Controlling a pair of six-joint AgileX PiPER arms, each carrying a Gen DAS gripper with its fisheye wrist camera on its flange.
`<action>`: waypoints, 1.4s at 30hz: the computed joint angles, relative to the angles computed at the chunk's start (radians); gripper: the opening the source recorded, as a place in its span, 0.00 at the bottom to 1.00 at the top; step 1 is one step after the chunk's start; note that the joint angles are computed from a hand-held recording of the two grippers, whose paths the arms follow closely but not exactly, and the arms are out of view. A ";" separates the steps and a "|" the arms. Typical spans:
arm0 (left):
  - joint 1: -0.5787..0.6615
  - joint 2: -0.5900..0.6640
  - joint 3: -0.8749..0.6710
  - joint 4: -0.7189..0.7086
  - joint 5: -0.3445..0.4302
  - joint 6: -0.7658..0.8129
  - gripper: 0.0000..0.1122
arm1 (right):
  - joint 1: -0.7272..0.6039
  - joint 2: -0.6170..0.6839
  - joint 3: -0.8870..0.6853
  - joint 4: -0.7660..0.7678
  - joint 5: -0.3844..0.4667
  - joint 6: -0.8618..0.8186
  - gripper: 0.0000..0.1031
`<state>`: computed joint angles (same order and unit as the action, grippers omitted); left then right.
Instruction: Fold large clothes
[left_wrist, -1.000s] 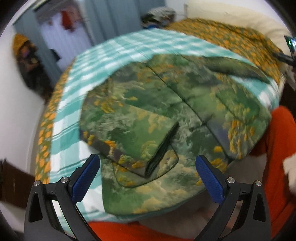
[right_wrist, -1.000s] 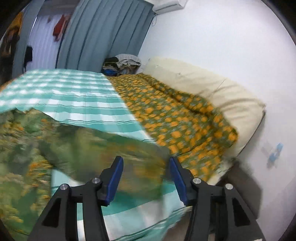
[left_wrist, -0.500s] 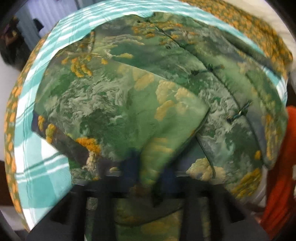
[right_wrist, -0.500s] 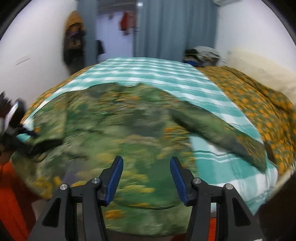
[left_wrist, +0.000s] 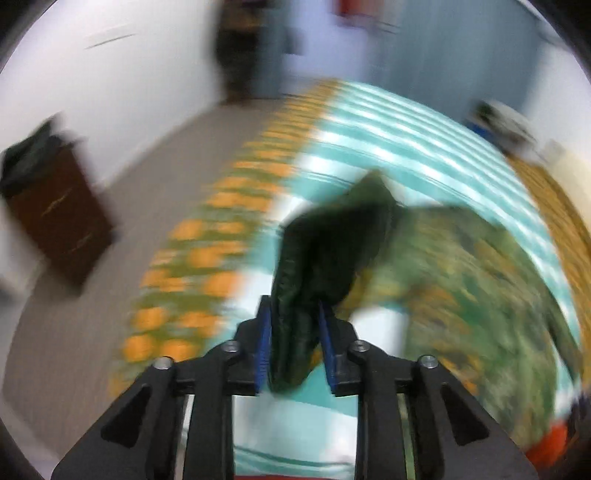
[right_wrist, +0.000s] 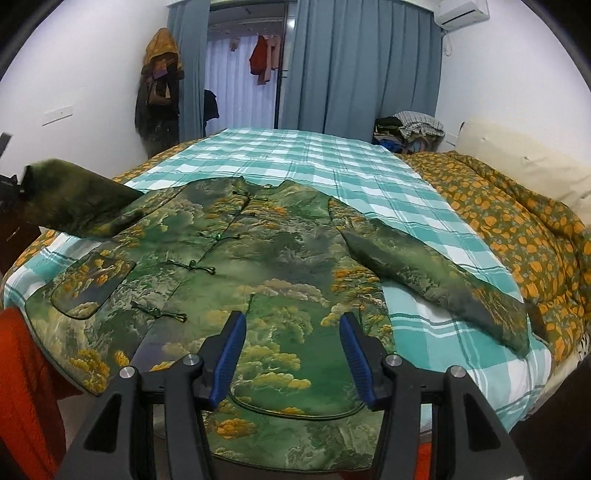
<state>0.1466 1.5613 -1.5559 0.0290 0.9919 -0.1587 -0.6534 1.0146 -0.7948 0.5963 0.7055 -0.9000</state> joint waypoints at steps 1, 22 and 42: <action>0.018 -0.015 0.023 0.046 -0.013 -0.047 0.28 | -0.014 0.008 -0.006 0.014 0.009 -0.010 0.52; -0.331 0.156 0.372 -0.438 -0.145 0.181 0.71 | -0.254 0.633 -0.395 -0.231 0.310 0.215 0.59; -0.496 0.046 0.460 -0.307 -0.164 0.155 0.15 | -0.240 0.592 -0.358 -0.191 0.324 0.113 0.15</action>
<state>-0.3494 1.6075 -1.0962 -0.2777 0.8274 -0.0037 -0.8934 1.6067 -1.1525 0.4052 1.0291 -0.7875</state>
